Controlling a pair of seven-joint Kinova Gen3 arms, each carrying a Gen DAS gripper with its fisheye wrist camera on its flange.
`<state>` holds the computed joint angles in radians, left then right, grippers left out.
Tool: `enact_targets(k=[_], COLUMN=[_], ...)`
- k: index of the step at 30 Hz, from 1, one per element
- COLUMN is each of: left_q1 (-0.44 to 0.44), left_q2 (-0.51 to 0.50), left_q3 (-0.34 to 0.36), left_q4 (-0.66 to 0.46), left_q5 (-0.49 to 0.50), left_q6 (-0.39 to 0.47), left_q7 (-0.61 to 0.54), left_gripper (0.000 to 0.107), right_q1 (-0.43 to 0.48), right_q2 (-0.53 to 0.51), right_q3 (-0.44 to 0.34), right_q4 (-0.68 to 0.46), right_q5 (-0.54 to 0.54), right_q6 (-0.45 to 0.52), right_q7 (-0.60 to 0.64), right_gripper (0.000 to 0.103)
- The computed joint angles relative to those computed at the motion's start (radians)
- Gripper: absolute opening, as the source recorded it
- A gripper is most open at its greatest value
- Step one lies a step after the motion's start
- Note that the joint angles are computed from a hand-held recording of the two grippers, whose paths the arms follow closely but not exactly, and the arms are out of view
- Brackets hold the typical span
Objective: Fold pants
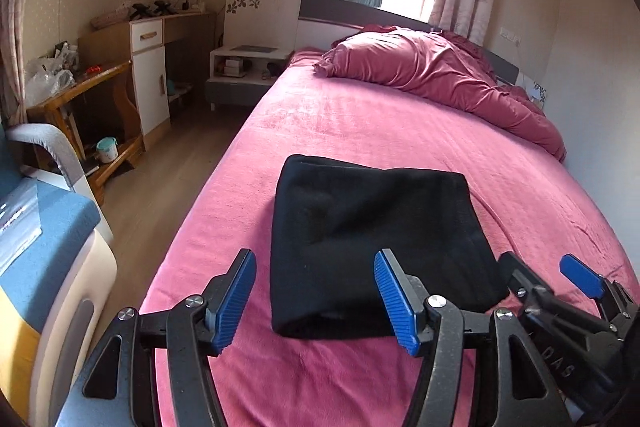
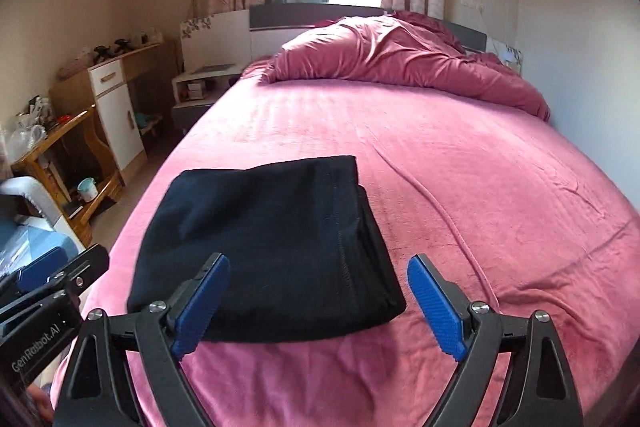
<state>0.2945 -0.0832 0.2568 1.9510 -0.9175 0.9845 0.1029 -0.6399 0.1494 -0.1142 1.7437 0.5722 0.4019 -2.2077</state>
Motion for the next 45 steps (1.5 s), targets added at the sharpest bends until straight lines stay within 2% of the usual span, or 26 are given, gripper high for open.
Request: enact_targets(k=[4,7,11,16,25,45], left_q1=[0.013,0.028,0.060,0.113,0.145,0.146], left_q2=[-0.029,-0.026,-0.025,0.013,0.006,0.005], left_q3=[0.028,0.060,0.087,0.094,0.074,0.068], left_q4=[0.011,0.001,-0.003,-0.039,-0.030,-0.022], left_q5=[0.002,-0.016,-0.047,-0.059,-0.055,-0.037], left_q6=[0.030,0.090,0.143,0.253,0.257,0.240], left_q7=[0.022,0.042,0.072,0.086,0.110,0.110], left_gripper=[0.069,0.075,0.079,0.079,0.079,0.079], right_q1=[0.001,0.015,0.025,0.046,0.072,0.072], right_q2=[-0.050,-0.074,-0.095,-0.103,-0.109,-0.100], right_q3=[0.000,-0.020,-0.045,-0.066,-0.085,-0.082], right_q4=[0.059,0.078,0.096,0.108,0.118,0.117], right_q5=[0.026,0.045,0.104,0.123,0.107,0.072], right_q6=[-0.032,-0.032,-0.025,-0.013,-0.003,0.008], right_q7=[-0.055,-0.067,-0.127,-0.155,-0.130,-0.087], right_gripper=[0.091,0.091,0.091,0.091,0.091,0.091])
